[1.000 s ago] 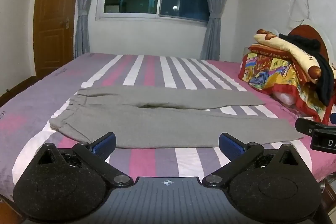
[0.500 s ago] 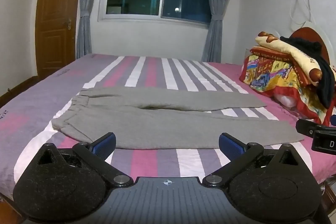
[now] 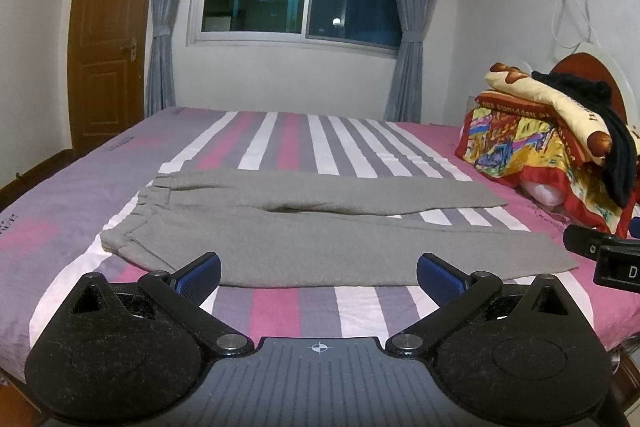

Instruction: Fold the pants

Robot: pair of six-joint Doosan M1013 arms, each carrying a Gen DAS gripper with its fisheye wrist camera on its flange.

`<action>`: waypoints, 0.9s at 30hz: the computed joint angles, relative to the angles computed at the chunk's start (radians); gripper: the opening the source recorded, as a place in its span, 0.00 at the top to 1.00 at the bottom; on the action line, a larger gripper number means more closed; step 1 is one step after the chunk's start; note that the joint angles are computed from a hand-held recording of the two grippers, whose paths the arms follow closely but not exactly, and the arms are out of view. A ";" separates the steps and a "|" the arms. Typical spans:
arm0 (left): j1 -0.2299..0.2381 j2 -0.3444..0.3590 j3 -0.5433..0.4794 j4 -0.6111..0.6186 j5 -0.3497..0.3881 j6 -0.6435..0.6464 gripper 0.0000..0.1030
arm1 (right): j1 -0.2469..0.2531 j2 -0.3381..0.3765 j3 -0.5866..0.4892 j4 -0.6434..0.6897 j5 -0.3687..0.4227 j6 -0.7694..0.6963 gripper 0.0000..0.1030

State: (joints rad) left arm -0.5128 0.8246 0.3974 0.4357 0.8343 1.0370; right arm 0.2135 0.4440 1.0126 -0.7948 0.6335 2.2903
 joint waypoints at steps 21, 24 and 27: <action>-0.005 -0.001 -0.002 -0.001 0.003 0.008 0.00 | 0.002 -0.007 0.006 -0.007 -0.004 0.008 0.00; -0.005 -0.001 -0.002 0.000 0.003 0.007 0.00 | 0.002 -0.008 0.008 -0.008 -0.005 0.009 0.00; -0.005 -0.002 -0.001 0.001 0.001 0.005 0.00 | 0.004 -0.007 0.007 -0.010 -0.006 0.010 0.00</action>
